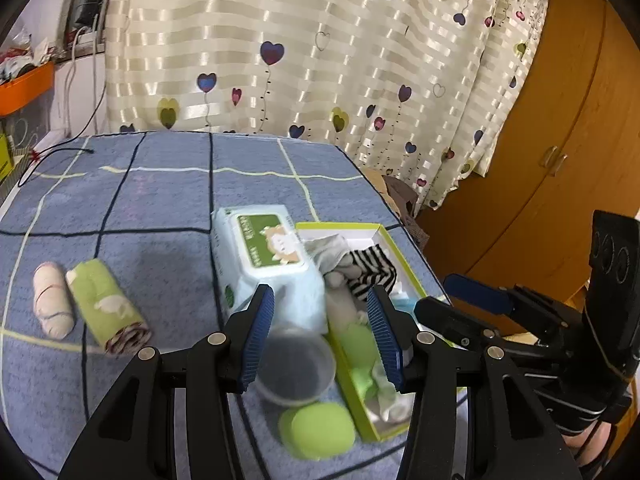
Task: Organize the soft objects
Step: 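Move both tools back toward the white roll and green towel roll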
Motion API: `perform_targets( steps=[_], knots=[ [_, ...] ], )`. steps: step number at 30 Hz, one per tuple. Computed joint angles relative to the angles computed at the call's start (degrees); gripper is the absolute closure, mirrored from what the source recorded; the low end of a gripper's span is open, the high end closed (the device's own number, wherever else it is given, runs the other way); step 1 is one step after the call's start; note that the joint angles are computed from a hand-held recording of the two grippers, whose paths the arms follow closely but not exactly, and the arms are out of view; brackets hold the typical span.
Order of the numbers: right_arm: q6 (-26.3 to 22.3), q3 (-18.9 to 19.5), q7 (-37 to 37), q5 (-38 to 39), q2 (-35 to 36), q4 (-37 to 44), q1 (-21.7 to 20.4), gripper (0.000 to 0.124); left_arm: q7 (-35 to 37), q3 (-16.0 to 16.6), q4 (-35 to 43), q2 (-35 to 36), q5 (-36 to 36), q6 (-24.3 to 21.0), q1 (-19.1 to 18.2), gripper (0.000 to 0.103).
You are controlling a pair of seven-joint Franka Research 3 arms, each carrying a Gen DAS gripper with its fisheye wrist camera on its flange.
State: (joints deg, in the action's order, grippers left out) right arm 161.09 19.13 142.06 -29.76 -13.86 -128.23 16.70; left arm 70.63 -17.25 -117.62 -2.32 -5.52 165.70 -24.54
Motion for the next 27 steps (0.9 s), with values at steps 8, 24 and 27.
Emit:
perform_targets(
  steps=[8, 24, 27],
  knots=[
    [-0.96, 1.64, 1.91, -1.11, 0.65, 1.14, 1.91, 0.078, -0.34, 1.53, -6.99, -5.3, -1.37, 1.83, -1.04, 0.053],
    [-2.12, 0.97, 3.54, -2.76, 3.09, 3.4, 6.31, 0.078, -3.1, 5.46, -15.04, -11.8, -0.89, 3.81, -4.04, 0.053],
    [-2.37, 0.63, 3.6, -2.85, 3.47, 3.81, 6.93, 0.078, -2.78, 6.09, -15.72, -12.29, -1.46, 4.05, -4.44, 0.053]
  ],
)
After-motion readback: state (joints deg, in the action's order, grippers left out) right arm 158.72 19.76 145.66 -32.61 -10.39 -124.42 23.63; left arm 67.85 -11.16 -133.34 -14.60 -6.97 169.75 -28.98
